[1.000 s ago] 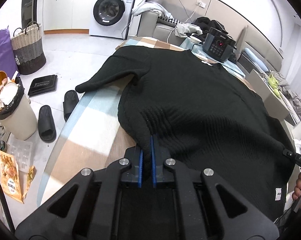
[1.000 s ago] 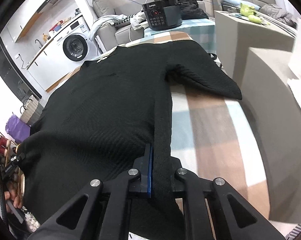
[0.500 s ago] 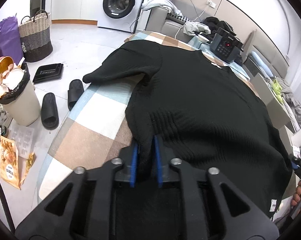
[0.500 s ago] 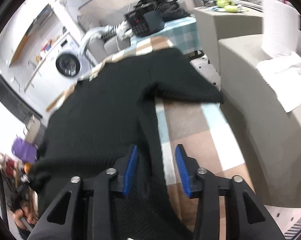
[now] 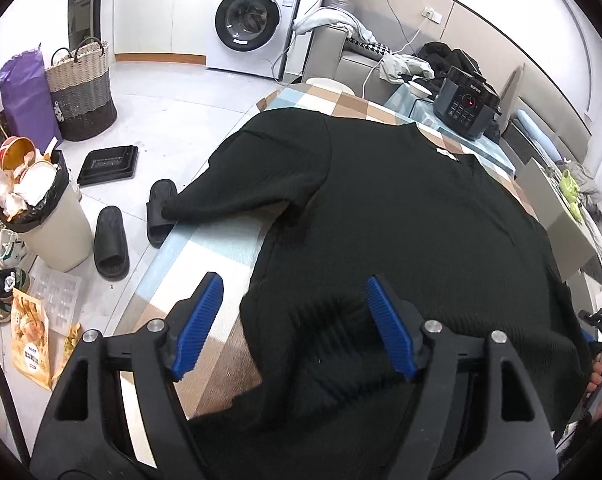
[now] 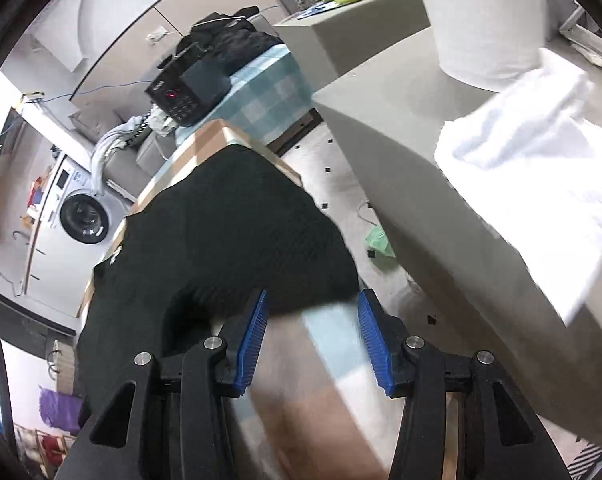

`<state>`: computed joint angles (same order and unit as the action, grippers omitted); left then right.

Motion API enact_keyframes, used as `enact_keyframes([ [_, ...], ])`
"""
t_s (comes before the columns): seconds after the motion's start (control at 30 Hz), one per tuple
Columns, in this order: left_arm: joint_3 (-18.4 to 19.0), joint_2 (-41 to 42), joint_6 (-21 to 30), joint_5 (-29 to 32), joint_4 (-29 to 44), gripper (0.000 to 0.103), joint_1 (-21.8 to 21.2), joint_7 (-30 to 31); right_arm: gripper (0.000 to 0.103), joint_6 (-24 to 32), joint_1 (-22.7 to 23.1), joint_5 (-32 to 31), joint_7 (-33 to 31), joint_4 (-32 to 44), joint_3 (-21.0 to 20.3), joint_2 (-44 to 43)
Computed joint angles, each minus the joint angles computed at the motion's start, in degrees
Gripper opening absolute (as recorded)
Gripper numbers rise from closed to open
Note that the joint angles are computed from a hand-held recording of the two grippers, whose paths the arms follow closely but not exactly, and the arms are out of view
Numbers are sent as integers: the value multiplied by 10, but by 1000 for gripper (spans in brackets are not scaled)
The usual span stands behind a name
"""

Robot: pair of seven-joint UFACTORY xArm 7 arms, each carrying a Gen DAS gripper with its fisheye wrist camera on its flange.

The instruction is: Fold small clothes

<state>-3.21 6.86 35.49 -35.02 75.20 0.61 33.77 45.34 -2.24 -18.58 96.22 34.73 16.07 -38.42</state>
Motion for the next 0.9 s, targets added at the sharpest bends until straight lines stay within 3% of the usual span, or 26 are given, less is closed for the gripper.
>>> enact_keyframes([
  [0.3,-11,39,2,24,43,72,-3,-24,47,-36,-17,3,-23,-11,-34,41],
  [0.37,-13,47,1,29,50,72,-3,-30,38,-47,-22,-5,-25,-12,-33,44],
  [0.43,-16,55,4,28,58,72,-1,-32,19,-60,-24,-14,-30,-15,-30,41],
  [0.5,-20,60,5,24,64,72,2,-30,10,-29,-31,-31,-40,12,-16,55],
  [0.57,-24,64,4,16,66,72,5,-24,10,-4,-33,-52,-47,42,-6,70],
  [0.67,-28,70,6,3,71,72,11,-12,10,77,-39,-104,-41,111,20,97],
  [0.73,-30,72,7,-5,73,72,13,-5,10,116,-41,-160,-39,167,40,124],
  [0.8,-31,75,9,-11,75,72,16,1,10,99,-35,-208,-39,203,43,145],
  [0.9,-31,77,13,-14,77,72,17,2,9,-6,-14,-275,-58,266,29,208],
])
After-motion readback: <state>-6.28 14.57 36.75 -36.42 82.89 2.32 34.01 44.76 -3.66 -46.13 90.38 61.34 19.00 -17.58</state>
